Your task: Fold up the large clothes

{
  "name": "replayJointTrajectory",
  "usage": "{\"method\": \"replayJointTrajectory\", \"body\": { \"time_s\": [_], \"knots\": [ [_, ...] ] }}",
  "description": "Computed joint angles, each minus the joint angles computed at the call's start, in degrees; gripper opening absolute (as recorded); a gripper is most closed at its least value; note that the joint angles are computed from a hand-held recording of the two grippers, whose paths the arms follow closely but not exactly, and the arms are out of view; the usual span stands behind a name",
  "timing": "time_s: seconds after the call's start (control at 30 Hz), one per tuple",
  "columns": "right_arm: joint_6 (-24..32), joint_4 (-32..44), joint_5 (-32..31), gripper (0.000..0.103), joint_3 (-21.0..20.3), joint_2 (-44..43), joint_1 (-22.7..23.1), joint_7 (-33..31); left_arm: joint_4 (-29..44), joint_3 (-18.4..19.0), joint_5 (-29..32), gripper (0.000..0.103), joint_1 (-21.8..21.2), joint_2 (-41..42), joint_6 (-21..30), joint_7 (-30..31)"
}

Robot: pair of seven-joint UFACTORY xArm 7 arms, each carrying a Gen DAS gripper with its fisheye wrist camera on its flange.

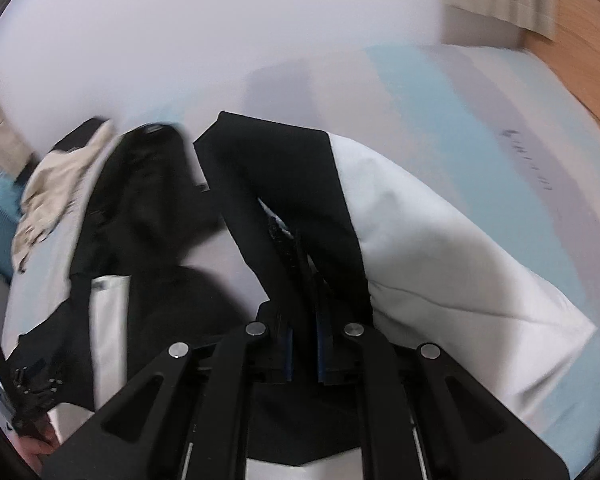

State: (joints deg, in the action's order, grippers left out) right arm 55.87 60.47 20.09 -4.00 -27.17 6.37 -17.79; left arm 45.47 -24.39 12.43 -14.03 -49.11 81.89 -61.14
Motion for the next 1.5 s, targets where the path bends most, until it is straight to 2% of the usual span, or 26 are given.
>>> {"method": "replayJointTrajectory", "body": {
  "time_s": [0.13,0.23,0.5,0.67,0.83,0.97,1.17,1.27,1.33,1.4,1.5],
  "knots": [
    [-0.67,-3.08,1.46,0.007,6.13,-3.59,4.31,6.01,-2.81,1.72,-0.94,0.094,-1.01,-8.00,5.13,0.77],
    [-2.12,-5.01,2.21,0.007,10.70,-5.22,9.21,10.04,-4.71,2.57,-1.38,0.094,-0.95,-14.51,9.41,2.30],
    [-3.82,-4.05,1.28,0.006,18.76,-4.42,19.97,19.91,-7.97,5.09,-2.21,0.094,1.89,-29.84,19.96,8.08],
    [-5.35,-1.25,-0.24,0.006,24.48,0.06,25.42,28.19,-8.29,6.66,-1.46,0.094,4.33,-35.41,23.56,12.64],
    [-7.42,1.26,-5.06,0.005,29.03,4.83,29.52,35.06,-8.43,8.85,-0.24,0.094,6.83,-39.28,25.77,17.53],
    [-8.38,2.39,-9.50,0.006,30.87,8.08,32.41,38.64,-8.54,8.71,0.75,0.094,8.60,-41.21,26.33,21.73],
    [-7.71,3.42,-14.45,0.007,31.32,12.02,35.62,42.76,-9.99,12.05,0.89,0.094,12.67,-46.72,29.32,25.07],
    [-6.96,3.90,-16.28,0.013,31.15,13.41,36.84,42.92,-10.52,13.61,0.56,0.095,14.42,-48.66,30.21,26.43],
    [-6.70,3.97,-16.81,0.028,30.78,13.08,37.57,42.60,-10.48,13.49,0.28,0.095,15.23,-48.93,30.17,27.58],
    [-6.14,4.35,-16.66,0.059,30.45,12.48,38.06,42.52,-10.42,13.28,0.07,0.094,15.95,-48.95,30.08,28.54],
    [-6.12,3.92,-16.03,0.067,29.97,9.63,38.65,41.10,-10.12,13.37,-0.29,0.094,17.15,-48.99,30.03,29.15]
  ]
}}
